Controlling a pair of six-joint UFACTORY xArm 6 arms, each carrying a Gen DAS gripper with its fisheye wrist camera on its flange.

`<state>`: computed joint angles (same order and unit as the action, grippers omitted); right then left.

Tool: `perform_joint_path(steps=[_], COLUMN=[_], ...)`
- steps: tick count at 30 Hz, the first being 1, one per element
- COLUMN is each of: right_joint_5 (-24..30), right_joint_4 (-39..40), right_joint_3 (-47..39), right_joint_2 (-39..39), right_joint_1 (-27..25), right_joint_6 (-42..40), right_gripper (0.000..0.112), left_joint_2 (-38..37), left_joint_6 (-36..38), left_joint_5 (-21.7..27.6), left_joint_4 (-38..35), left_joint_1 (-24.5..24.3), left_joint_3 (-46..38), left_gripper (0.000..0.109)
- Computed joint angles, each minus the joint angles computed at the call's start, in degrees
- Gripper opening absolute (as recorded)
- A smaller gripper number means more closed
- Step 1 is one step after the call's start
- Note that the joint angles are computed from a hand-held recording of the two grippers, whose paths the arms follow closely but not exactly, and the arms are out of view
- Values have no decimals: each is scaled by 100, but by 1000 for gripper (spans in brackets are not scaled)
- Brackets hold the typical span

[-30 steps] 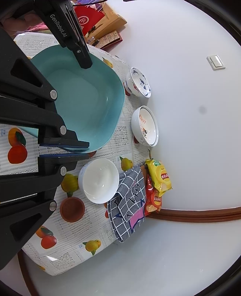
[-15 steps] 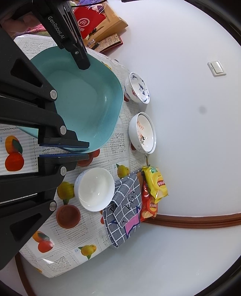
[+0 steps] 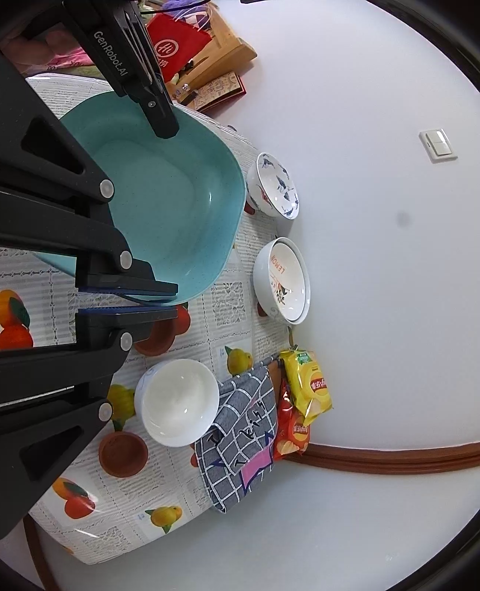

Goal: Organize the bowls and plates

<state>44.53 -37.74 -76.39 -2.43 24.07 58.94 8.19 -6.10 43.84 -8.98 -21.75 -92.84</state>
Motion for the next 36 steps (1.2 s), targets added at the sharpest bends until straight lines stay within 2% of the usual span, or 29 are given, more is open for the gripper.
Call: perform_joint_path(steps=[16, 27, 36], right_joint_5=[-78, 21, 159], right_joint_4=[534, 1022, 1417], right_joint_3=[-712, -1403, -2104], right_joint_2=[997, 1808, 2491], right_joint_1=[49, 15, -92], right_joint_6=[-567, -1267, -1943], right_gripper=[5, 5, 5], left_joint_2=[236, 512, 845], left_joint_6=[-8, -153, -367], left_joint_5=[72, 152, 328], left_joint_4=[-163, -327, -205], left_joint_1=[411, 600, 618], left_joint_3=[145, 277, 64], left_gripper=[10, 10, 10])
